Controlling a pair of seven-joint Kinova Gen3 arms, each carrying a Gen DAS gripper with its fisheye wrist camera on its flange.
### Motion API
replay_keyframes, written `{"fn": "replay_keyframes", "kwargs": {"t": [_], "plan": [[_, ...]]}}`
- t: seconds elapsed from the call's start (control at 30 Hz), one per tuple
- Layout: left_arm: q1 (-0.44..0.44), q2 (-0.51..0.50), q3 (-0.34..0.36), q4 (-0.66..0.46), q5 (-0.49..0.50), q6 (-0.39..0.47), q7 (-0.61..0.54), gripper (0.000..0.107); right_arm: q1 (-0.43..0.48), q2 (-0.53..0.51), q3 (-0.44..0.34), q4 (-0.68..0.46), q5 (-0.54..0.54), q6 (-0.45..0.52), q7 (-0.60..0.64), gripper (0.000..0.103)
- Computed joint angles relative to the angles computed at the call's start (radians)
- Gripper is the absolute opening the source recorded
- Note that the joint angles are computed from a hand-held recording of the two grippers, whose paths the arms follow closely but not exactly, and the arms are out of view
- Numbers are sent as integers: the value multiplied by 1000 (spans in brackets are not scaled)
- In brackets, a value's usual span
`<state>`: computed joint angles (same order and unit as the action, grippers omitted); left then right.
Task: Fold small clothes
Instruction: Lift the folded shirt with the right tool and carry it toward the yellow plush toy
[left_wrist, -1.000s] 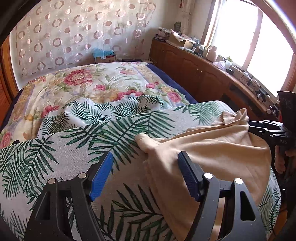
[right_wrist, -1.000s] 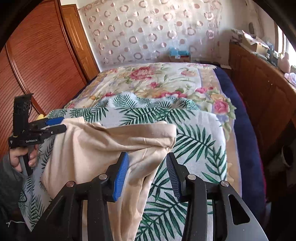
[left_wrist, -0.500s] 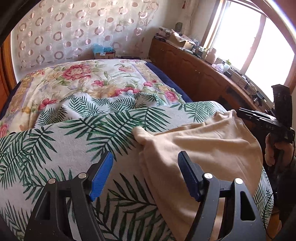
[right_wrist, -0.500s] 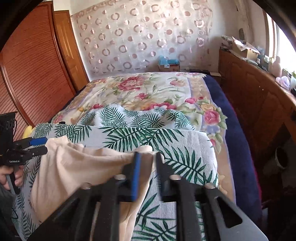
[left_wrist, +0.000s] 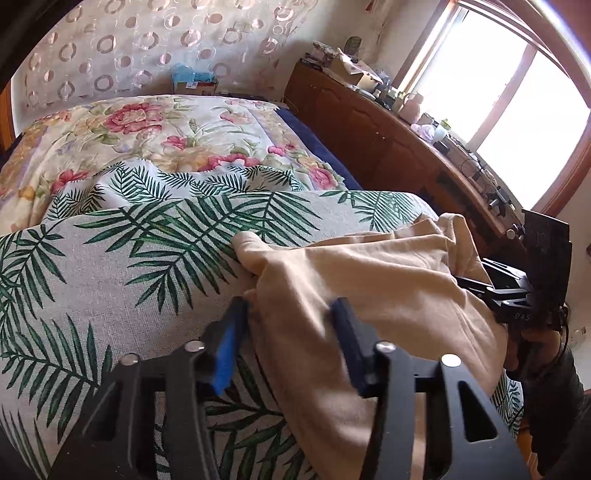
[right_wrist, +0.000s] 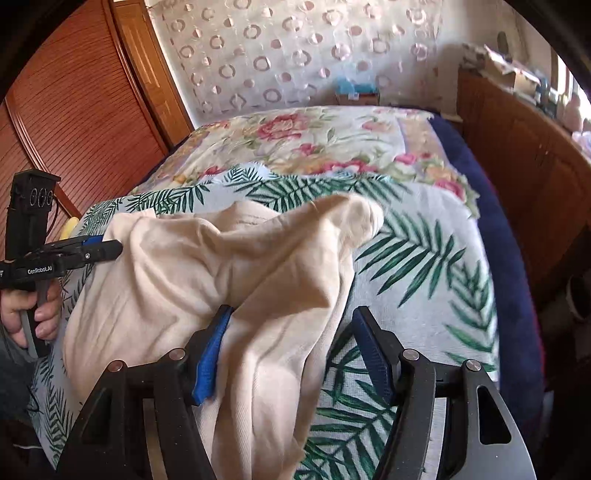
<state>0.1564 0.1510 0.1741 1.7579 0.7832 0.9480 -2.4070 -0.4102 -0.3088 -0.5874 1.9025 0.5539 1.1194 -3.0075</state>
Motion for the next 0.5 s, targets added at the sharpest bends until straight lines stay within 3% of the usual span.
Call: {"fn": "replay_keyframes", "kwargs": {"t": [0.1, 0.17, 0.2, 0.23, 0.27, 0.37, 0.5], "plan": [[0, 2, 1, 0, 5, 6, -2, 30, -4, -5, 9, 22, 12, -53, 4, 66], [-8, 12, 2, -6, 20, 30, -16, 16, -5, 9, -6, 21, 30, -61, 13, 50], [-14, 11, 2, -3, 32, 39, -31, 13, -12, 5, -12, 31, 33, -67, 15, 42], [-17, -2, 2, 7, 43, 35, -52, 13, -23, 0, 1, 38, 27, -90, 33, 27], [-22, -13, -1, 12, 55, 41, -68, 12, -32, -17, 19, 51, 8, -116, 54, 23], [-54, -63, -26, 41, 128, 82, -133, 11, -13, -31, 2, 49, 5, -116, 77, 16], [-99, -151, -92, 83, 223, 153, -227, 11, 49, -65, -97, 28, 62, -103, 55, 15]]}}
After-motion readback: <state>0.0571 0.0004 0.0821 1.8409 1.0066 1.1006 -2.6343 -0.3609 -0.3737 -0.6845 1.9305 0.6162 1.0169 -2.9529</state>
